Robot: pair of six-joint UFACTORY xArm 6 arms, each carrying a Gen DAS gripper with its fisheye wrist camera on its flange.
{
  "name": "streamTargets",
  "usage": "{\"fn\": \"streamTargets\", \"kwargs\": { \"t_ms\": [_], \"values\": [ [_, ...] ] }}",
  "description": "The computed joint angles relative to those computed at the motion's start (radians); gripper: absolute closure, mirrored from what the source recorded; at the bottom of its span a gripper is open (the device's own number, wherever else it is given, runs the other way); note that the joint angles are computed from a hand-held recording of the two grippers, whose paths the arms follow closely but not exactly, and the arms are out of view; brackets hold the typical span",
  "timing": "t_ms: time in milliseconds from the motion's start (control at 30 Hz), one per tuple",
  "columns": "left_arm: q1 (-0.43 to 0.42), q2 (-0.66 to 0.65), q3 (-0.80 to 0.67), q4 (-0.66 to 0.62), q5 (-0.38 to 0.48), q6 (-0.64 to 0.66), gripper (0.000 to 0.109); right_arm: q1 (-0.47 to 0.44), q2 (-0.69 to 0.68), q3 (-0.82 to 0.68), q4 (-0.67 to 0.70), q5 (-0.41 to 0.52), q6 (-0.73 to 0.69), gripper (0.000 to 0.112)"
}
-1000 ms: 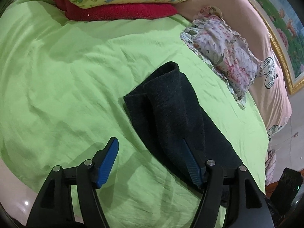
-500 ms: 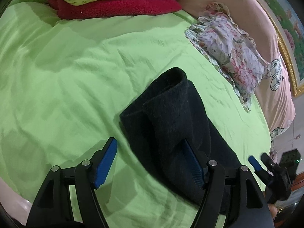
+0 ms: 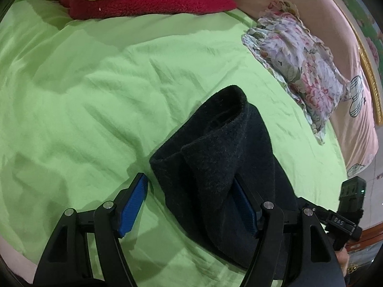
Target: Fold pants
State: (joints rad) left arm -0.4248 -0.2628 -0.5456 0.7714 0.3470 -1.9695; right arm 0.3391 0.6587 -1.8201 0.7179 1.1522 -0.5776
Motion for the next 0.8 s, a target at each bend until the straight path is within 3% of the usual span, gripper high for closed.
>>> {"fn": "streamTargets", "kwargs": {
  "t_ms": [133,167,200,300,433,500,633,700,800],
  "values": [
    [-0.017,0.043,-0.056,0.050,0.057,-0.012,0.039,-0.010,-0.020,0.035,0.014,-0.005,-0.034,0.082],
    [-0.020,0.051,-0.065,0.074,0.064,-0.022,0.045,-0.010,-0.030,0.047,0.016,-0.008,-0.043,0.084],
    [-0.028,0.066,-0.084,0.085,0.081,-0.015,0.059,-0.009,-0.038,0.056,0.017,-0.013,-0.050,0.086],
    [-0.037,0.049,-0.085,0.155,0.080,-0.058,0.082,0.014,-0.119,0.153,0.010,-0.107,-0.114,0.089],
    [-0.098,-0.057,-0.064,0.266,0.158,-0.151,0.086,0.060,-0.225,0.266,-0.012,-0.273,-0.188,0.091],
    [-0.139,-0.131,-0.048,0.314,0.214,-0.182,0.086,0.085,-0.277,0.310,-0.006,-0.371,-0.230,0.102],
    [-0.215,-0.241,-0.025,0.362,0.342,-0.187,0.086,0.130,-0.311,0.333,0.008,-0.515,-0.279,0.108],
    [-0.227,-0.258,-0.012,0.352,0.384,-0.164,0.086,0.146,-0.285,0.305,0.012,-0.507,-0.280,0.108],
    [-0.173,-0.238,0.020,0.293,0.323,-0.108,0.086,0.165,-0.241,0.287,-0.005,-0.494,-0.247,0.108]
  ]
}}
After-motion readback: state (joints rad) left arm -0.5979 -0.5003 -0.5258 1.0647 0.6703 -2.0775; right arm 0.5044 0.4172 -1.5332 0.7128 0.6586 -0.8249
